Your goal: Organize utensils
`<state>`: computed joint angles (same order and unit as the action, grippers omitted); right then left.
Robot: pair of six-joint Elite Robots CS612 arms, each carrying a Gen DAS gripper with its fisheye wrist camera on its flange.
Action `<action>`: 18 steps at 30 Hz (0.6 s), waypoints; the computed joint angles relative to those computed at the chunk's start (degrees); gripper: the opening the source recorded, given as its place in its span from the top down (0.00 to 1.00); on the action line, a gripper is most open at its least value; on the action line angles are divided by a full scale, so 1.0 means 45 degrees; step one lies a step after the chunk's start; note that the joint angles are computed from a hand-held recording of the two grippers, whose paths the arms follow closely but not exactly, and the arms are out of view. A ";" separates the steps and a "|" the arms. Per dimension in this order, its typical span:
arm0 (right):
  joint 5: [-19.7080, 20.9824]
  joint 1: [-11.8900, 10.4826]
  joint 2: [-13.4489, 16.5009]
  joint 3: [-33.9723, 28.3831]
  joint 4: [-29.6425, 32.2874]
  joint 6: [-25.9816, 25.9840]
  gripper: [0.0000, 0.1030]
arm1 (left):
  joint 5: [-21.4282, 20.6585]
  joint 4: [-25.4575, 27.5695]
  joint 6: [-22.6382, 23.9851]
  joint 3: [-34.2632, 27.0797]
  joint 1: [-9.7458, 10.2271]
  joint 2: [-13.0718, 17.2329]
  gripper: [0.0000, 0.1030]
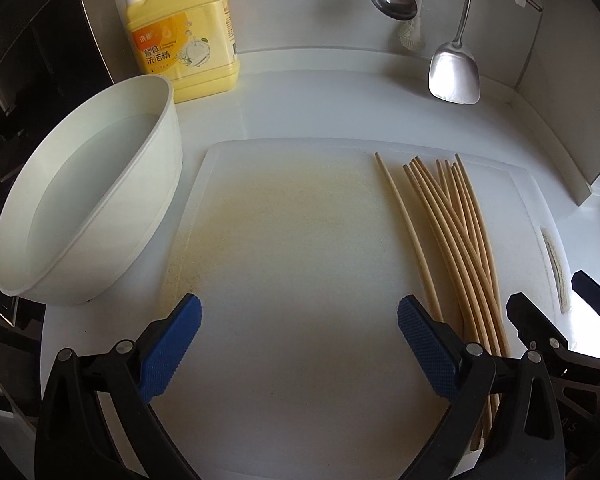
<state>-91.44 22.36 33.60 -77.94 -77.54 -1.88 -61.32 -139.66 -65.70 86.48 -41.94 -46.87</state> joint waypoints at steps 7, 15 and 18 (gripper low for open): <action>0.0226 0.0145 -0.0033 0.0523 -0.0661 -0.0473 0.08 | 0.0118 -0.0425 -0.0409 0.0506 0.0081 -0.0120 0.06; 0.0211 0.0204 0.0087 0.0636 -0.1313 -0.0684 0.08 | 0.0347 -0.0679 -0.0782 0.0816 0.0122 -0.0178 0.06; 0.0407 0.0153 0.0063 0.0629 -0.1139 -0.0691 0.08 | 0.0336 -0.0765 -0.0807 0.0774 0.0133 -0.0151 0.06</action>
